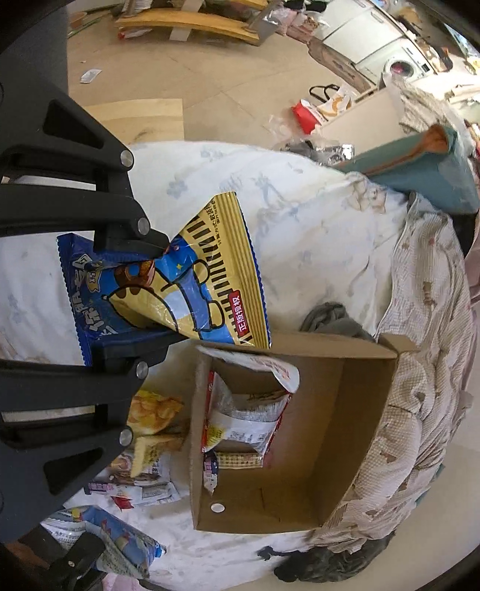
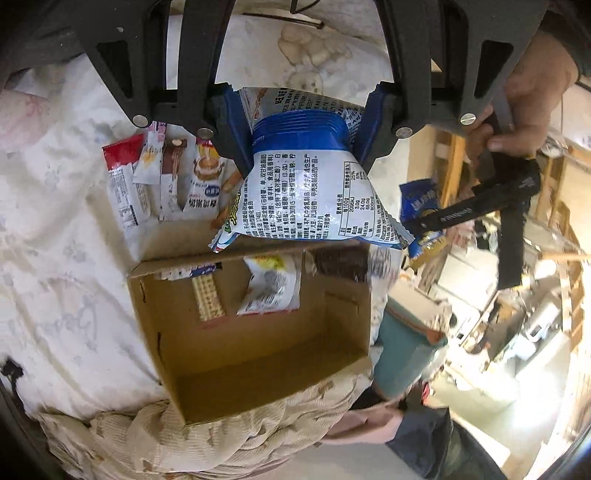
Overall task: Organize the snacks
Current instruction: 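Carry the blue bag over the box with left tool while right tool carries a white-and-blue bag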
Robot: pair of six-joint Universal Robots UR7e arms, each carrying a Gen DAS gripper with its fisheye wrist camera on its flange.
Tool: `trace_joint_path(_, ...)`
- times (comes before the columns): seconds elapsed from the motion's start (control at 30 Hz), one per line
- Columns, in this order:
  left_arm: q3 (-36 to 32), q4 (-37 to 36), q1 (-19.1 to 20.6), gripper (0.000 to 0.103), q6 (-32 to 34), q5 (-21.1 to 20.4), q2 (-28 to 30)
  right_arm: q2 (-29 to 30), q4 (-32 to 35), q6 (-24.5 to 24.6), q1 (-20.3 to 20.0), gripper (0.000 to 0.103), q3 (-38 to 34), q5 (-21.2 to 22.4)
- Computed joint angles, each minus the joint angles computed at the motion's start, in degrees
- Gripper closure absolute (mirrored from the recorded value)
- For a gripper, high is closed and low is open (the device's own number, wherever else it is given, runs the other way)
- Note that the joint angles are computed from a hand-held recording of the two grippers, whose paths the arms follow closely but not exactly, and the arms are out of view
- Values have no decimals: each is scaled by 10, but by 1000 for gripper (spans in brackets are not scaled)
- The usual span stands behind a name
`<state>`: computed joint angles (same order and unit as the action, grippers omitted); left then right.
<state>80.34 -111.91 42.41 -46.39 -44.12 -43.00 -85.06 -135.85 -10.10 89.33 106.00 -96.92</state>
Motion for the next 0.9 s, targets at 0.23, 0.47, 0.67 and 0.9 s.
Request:
trace_joint_path(0.23,-83,-28,-3,78,73,-24,66,7,-19,17,-12,49,-5,19)
trace_joint_path(0.47,-171,-41,-9,78,156,-49,134,14,-30,38,-20,49,-25,27)
trace_joint_path(0.67,-206,-30,-2,78,166,-49,155,45,-54,44,-19,49,-74,6)
trace_joint_path(0.9,-223,-40,3,78,189,-21,166,108,-55,29,-16,49,-158,-16)
